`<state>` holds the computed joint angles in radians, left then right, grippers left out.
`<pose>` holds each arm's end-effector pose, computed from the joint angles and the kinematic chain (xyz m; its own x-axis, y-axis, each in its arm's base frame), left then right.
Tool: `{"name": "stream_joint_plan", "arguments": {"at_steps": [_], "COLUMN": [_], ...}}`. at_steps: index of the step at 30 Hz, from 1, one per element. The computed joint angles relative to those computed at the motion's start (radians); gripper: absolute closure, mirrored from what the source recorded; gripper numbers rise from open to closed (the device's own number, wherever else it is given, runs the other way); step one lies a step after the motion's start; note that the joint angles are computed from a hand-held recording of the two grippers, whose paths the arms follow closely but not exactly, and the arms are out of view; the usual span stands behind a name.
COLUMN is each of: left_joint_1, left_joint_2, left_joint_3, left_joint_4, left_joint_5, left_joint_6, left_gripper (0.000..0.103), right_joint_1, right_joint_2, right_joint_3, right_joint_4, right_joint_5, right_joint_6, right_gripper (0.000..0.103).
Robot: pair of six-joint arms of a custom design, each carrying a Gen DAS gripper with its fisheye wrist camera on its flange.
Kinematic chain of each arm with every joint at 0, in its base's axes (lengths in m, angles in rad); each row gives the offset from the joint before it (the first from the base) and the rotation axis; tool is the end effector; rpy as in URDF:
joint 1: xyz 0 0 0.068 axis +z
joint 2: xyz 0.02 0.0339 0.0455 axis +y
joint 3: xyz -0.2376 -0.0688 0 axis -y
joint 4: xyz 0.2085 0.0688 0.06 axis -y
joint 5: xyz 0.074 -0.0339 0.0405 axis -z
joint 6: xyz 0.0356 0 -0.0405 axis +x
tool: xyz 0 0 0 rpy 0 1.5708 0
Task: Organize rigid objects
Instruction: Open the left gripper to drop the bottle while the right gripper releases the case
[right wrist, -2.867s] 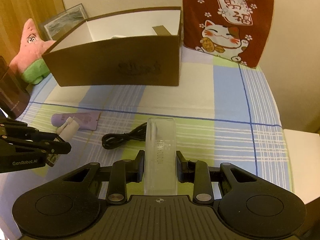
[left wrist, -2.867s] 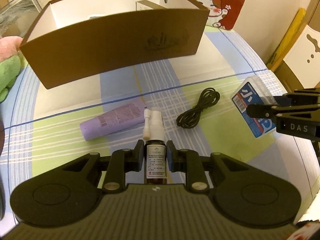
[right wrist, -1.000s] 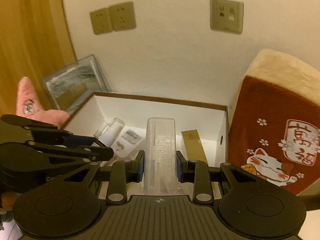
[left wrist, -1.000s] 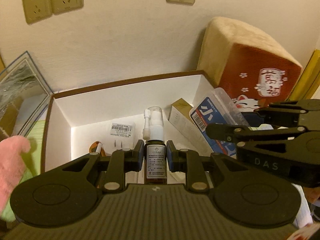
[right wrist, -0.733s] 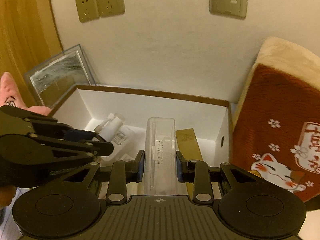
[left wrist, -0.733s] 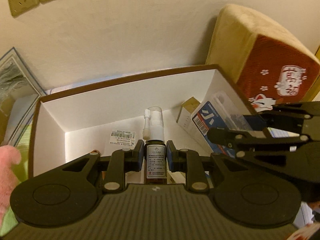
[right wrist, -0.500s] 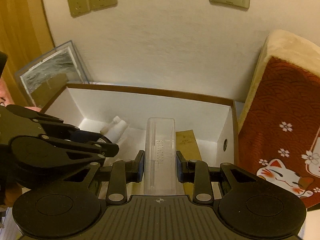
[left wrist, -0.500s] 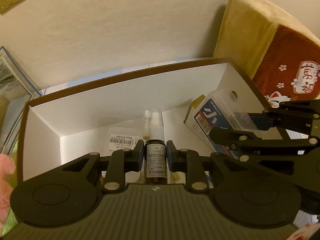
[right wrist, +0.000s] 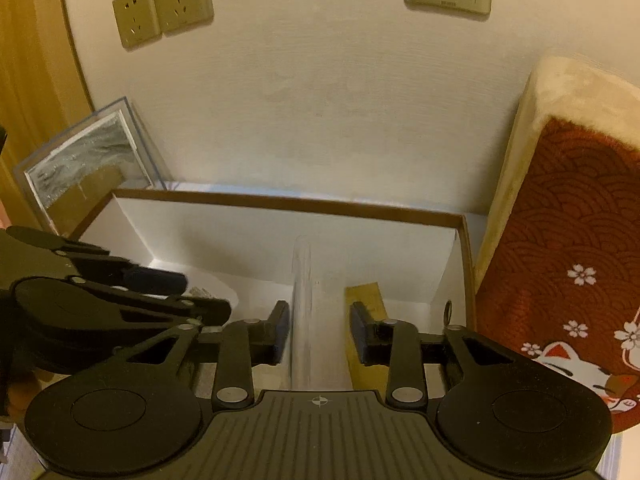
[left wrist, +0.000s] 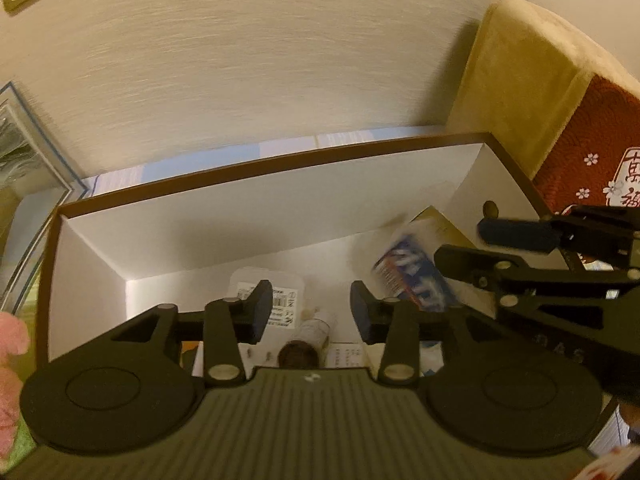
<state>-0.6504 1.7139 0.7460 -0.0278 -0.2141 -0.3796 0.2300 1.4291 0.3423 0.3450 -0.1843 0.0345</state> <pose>0.2280 -0.1639 0.1197 -0.8055 0.1578 -0.5713 0.2167 0.9756 -0.0359 0.2097 0.0558 0.1184 -0.6697 -0.1220 -0.7325 -0.3328 0.9311 0.1492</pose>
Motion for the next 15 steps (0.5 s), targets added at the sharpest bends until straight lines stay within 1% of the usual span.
{"name": "stream_joint_plan", "arguments": {"at_steps": [1,2,4,6,8,13,15], "left_joint_1": [0.003,0.006,0.008,0.007,0.001,-0.034,-0.063], "left_joint_2": [-0.017,-0.027,-0.07,-0.117,-0.169,-0.297,-0.359], "left_joint_3": [-0.012,-0.019,-0.042,-0.069,-0.097,-0.156,-0.185], "left_joint_4": [0.0,-0.001,-0.01,-0.017,-0.032,-0.088,-0.114], "left_joint_5": [-0.001,-0.001,-0.001,0.0,-0.004,-0.027,-0.044], "left_joint_6": [-0.001,-0.001,-0.012,-0.02,-0.032,-0.064,-0.087], "left_gripper": [0.063,0.06,0.057,0.056,0.05,0.05,0.05], "right_joint_1": [-0.001,-0.004,-0.015,-0.024,-0.039,-0.061,-0.077], "right_joint_2": [-0.016,-0.034,-0.073,-0.121,-0.172,-0.342,-0.429], "right_joint_3": [-0.011,-0.019,-0.029,-0.045,-0.066,-0.113,-0.129], "right_joint_4": [0.007,-0.001,-0.036,-0.076,-0.107,-0.235,-0.304], "right_joint_5": [0.0,-0.005,-0.025,-0.037,-0.055,-0.087,-0.102], "right_joint_6": [0.002,0.001,-0.009,-0.017,-0.02,-0.025,-0.029], "right_gripper": [0.05,0.048,0.047,0.046,0.043,0.038,0.037]}}
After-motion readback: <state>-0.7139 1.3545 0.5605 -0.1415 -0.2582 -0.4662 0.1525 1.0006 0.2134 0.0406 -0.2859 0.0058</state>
